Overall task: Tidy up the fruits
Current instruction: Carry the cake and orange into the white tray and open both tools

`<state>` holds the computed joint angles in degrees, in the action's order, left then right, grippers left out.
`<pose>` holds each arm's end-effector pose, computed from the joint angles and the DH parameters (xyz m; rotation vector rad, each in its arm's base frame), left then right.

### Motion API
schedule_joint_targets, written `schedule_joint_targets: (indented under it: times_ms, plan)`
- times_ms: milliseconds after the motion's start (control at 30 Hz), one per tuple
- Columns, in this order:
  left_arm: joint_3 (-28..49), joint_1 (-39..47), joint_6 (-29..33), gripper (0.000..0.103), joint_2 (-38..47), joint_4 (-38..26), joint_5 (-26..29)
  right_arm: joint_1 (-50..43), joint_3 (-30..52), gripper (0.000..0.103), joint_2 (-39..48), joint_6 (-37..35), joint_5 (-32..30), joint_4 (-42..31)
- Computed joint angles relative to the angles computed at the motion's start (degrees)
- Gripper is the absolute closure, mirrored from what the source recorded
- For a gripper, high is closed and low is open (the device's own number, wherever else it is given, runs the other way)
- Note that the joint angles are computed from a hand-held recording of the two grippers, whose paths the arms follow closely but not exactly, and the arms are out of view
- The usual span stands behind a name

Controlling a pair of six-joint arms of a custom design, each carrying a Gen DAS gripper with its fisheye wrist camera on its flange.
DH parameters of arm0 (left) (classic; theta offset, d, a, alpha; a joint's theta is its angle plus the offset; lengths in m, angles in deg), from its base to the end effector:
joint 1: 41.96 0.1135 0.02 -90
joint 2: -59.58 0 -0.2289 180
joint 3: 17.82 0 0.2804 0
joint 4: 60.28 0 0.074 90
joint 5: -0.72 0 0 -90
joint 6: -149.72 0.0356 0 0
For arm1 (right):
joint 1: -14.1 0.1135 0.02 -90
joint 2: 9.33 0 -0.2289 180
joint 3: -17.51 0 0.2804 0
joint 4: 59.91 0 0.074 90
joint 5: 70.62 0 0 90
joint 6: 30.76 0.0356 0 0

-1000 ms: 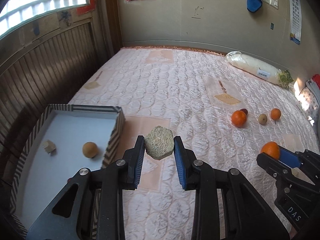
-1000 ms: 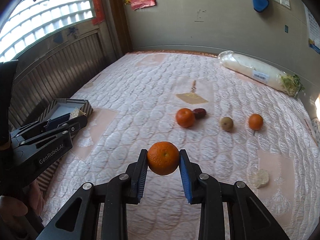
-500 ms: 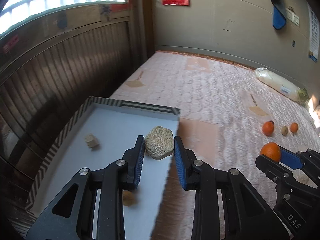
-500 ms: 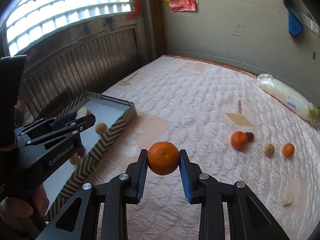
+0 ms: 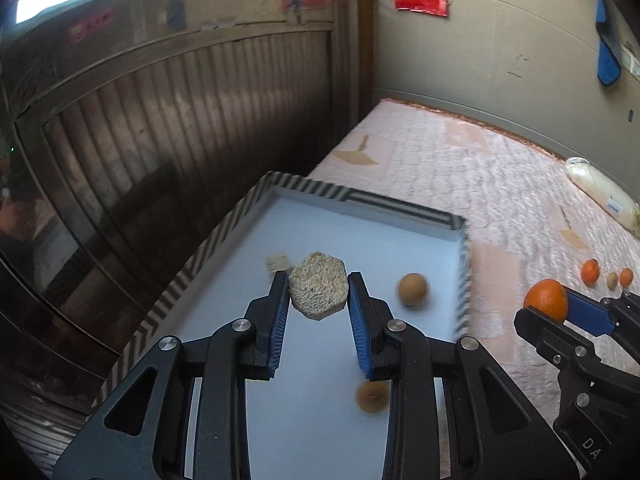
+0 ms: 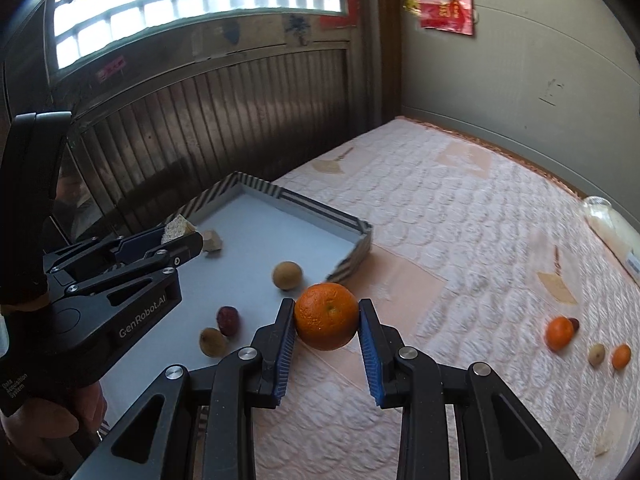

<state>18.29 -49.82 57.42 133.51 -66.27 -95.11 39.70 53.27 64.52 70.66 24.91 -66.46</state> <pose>0.2552 -0.0316 0.0858 0.0625 2.3298 0.0302 0.2313 0.1070 0.0835 -0.2434 2.3419 0.2045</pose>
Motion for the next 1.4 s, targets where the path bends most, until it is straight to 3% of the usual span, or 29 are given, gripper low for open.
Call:
schedule_joint_targets:
  times_ms: [300, 667, 1100, 1200, 1267, 1400]
  plan:
    - [2.28, 9.14, 2.44, 0.074, 5.79, 0.30, 5.25, 2.62, 11.56, 0.073, 16.30, -1.12, -2.19, 2.96]
    - [5.70, 12.50, 4.01, 0.074, 11.34, -0.66, 7.86, 5.11, 28.99, 0.073, 35.60, -3.52, -4.31, 0.23]
    - [10.23, 13.97, 3.75, 0.074, 17.35, -3.27, 8.74, 4.18, 36.42, 0.072, 43.97, -4.43, -8.07, -1.32]
    - [9.90, 14.26, 3.59, 0.068, 17.29, -2.90, 8.46, 4.14, 35.85, 0.072, 43.66, -4.22, -8.03, -0.87]
    - [8.82, 14.21, 3.32, 0.054, 16.24, -1.97, 7.73, 4.16, 33.92, 0.072, 42.20, -3.70, -7.87, 0.41]
    - [6.14, 14.17, 3.23, 0.041, 12.33, -1.16, 7.17, 4.44, 29.46, 0.070, 38.07, -3.16, -6.79, 2.44]
